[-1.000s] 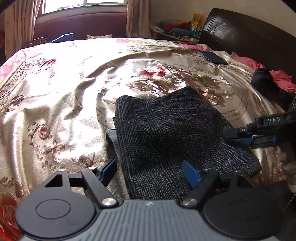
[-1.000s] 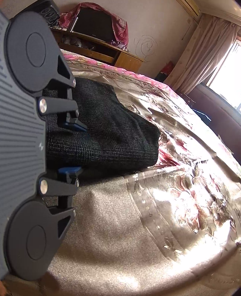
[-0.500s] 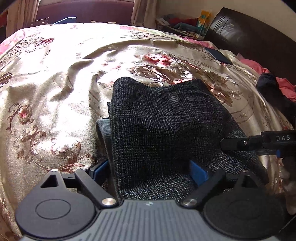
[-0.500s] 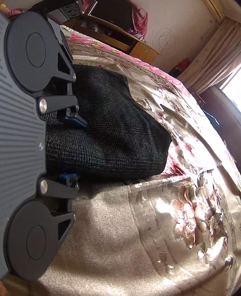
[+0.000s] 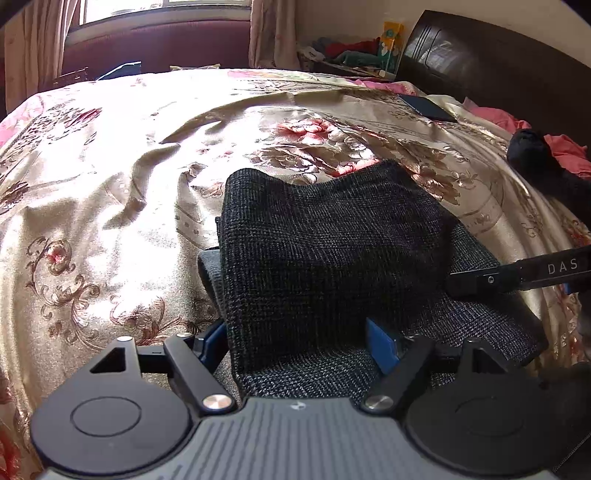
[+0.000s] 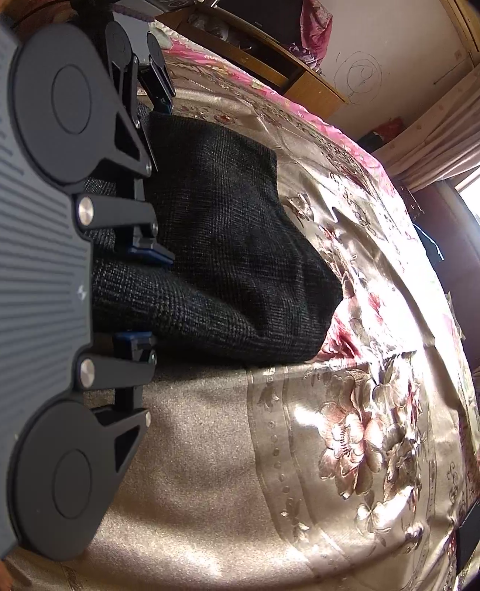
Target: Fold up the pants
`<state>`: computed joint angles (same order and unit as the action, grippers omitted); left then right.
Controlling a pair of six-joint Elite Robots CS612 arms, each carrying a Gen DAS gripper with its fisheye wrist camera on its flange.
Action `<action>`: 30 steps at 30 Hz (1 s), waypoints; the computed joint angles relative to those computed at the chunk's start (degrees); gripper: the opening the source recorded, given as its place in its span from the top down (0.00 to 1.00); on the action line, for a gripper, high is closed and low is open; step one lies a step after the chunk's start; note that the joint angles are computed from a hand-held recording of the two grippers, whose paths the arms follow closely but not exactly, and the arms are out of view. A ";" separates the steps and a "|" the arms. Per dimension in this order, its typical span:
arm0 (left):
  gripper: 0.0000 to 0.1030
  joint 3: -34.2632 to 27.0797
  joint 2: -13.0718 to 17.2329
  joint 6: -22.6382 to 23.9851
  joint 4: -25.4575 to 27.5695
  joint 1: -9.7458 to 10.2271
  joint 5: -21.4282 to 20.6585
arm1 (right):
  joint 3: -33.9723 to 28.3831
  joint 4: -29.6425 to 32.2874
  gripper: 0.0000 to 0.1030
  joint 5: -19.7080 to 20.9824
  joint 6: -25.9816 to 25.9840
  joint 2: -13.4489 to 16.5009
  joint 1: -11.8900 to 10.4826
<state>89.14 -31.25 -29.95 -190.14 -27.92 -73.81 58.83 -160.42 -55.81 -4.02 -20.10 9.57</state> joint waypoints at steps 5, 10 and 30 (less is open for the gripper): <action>0.00 -1.33 0.81 -0.33 0.89 0.48 -1.68 | -0.20 0.66 0.66 -1.02 -1.10 -0.09 0.25; 0.00 -1.69 1.18 0.59 0.67 0.43 -1.56 | -0.34 0.80 0.66 -2.07 -2.14 -0.07 0.50; 0.16 -0.88 0.45 1.19 -0.07 -1.34 2.93 | 1.27 -0.76 0.68 -3.12 -5.48 -1.00 0.44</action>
